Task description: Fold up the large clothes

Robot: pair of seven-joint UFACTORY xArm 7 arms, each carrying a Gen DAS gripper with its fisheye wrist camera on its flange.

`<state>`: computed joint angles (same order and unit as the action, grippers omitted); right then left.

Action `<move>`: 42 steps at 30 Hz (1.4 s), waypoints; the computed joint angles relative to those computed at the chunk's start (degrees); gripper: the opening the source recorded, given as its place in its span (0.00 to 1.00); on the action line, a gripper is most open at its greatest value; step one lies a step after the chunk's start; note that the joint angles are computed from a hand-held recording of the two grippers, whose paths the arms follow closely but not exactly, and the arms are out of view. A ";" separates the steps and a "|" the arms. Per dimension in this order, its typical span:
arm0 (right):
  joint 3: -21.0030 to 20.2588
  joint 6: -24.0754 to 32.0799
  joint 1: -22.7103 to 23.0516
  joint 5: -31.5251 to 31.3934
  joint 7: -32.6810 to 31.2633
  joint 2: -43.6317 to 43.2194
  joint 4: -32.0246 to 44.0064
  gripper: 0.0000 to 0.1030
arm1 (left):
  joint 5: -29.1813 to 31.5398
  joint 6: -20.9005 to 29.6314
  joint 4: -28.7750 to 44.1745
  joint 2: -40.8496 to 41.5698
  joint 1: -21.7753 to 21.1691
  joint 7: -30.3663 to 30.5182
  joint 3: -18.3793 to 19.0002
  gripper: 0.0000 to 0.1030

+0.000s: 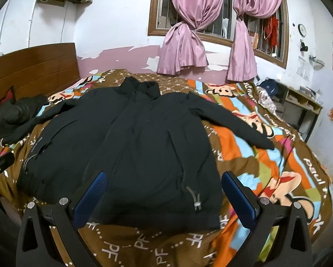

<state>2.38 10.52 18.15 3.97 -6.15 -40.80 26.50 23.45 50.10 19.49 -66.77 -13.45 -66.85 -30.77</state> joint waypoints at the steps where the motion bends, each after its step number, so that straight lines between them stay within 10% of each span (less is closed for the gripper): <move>1: -0.07 0.42 -0.18 -0.18 -0.13 0.40 0.92 1.00 | 0.16 -0.52 0.05 -0.02 0.18 0.25 0.70 0.98; 17: -1.11 4.63 -2.67 -2.77 -7.90 10.00 20.52 1.00 | 8.44 -6.83 14.68 12.32 13.68 9.52 2.94 0.98; 26: -4.16 19.67 -2.90 3.75 -17.21 19.62 39.73 1.00 | 10.99 -11.42 22.87 19.02 19.15 13.70 3.83 0.98; 42: 0.48 20.22 -10.95 0.20 1.73 56.17 75.42 1.00 | 20.95 -23.03 27.98 33.14 31.31 10.06 1.67 0.98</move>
<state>2.86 30.74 7.19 4.17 -4.42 15.37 101.92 44.40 27.07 47.47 -33.63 17.86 -56.79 -29.10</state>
